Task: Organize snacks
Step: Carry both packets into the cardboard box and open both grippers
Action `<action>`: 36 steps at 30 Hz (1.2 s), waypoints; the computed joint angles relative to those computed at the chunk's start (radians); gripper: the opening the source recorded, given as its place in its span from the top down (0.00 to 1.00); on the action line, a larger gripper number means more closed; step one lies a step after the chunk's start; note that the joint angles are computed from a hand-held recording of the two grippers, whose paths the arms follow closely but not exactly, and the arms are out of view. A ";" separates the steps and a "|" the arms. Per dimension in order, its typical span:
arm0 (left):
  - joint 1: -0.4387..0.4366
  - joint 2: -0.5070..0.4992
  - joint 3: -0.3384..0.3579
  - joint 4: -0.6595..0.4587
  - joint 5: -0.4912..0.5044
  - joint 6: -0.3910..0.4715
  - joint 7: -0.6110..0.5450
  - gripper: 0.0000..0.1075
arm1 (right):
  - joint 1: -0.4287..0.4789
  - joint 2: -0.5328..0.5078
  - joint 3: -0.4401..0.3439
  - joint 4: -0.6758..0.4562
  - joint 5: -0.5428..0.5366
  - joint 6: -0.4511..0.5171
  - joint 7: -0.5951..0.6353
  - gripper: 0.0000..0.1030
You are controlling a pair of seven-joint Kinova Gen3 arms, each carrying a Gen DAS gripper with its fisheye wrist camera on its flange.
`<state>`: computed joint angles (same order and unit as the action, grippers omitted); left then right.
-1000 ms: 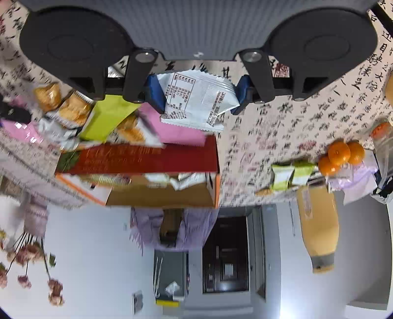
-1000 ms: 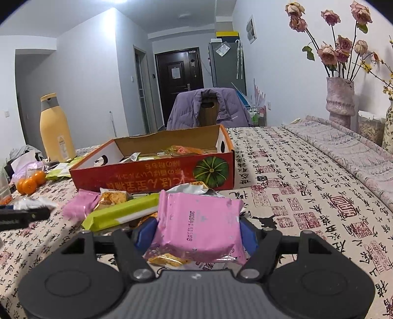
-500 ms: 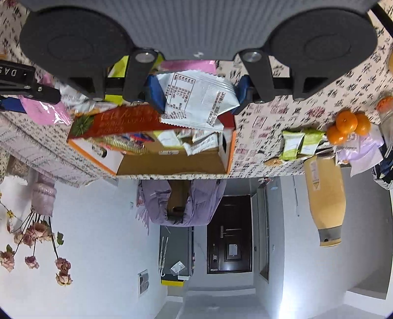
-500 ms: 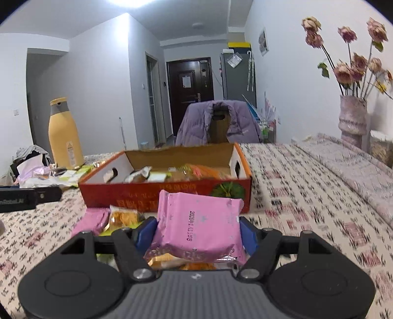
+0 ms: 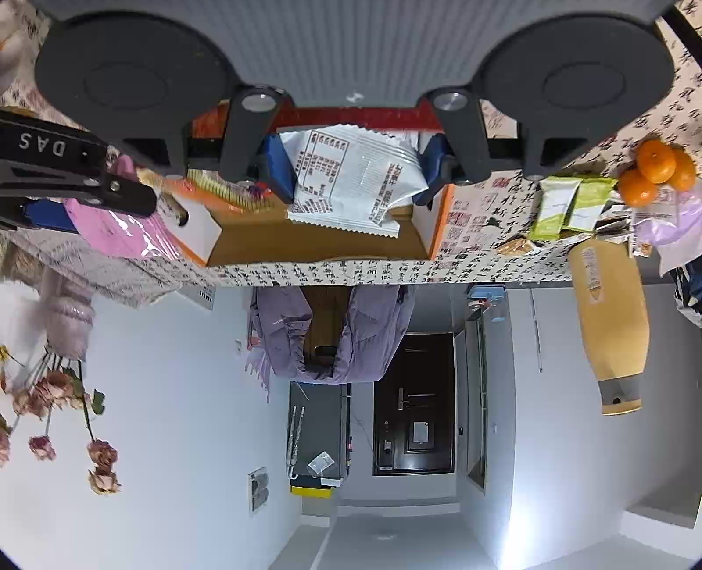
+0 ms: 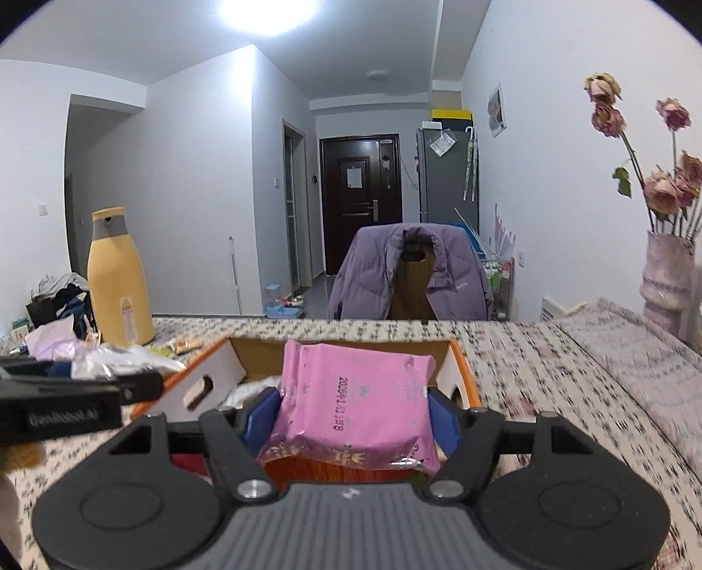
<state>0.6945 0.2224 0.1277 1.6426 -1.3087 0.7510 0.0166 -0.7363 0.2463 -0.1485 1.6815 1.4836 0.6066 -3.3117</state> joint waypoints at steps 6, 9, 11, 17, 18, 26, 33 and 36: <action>-0.028 0.050 -0.035 -0.081 0.020 -0.047 -0.008 0.45 | 0.013 0.083 0.044 -0.148 -0.104 -0.033 0.129 0.32; -0.034 0.091 -0.061 -0.140 0.057 -0.055 -0.039 0.45 | 0.011 0.129 0.076 -0.217 -0.170 -0.044 0.198 0.32; -0.035 0.119 -0.083 -0.176 0.088 -0.059 -0.060 0.45 | 0.002 0.160 0.103 -0.250 -0.190 -0.044 0.215 0.32; -0.025 0.180 -0.158 -0.231 0.162 -0.074 -0.093 0.45 | -0.041 0.218 0.201 -0.260 -0.173 -0.092 0.169 0.32; -0.022 0.187 -0.167 -0.233 0.170 -0.077 -0.104 0.45 | -0.040 0.224 0.207 -0.262 -0.187 -0.101 0.175 0.32; 0.008 0.183 -0.236 -0.190 0.179 -0.151 -0.074 0.38 | -0.036 0.243 0.234 -0.282 -0.345 -0.141 0.320 0.28; 0.052 0.172 -0.262 -0.130 -0.006 -0.147 0.121 0.04 | -0.098 0.212 0.313 -0.220 -0.258 -0.165 0.171 0.00; 0.024 0.171 -0.223 -0.131 -0.019 -0.139 0.121 0.04 | -0.083 0.207 0.289 -0.218 -0.256 -0.152 0.172 0.00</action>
<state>0.7181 0.3935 -0.0956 1.5119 -1.3282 0.6119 0.1371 -0.8191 0.4536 0.1401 1.4640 1.2280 0.4541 -3.1396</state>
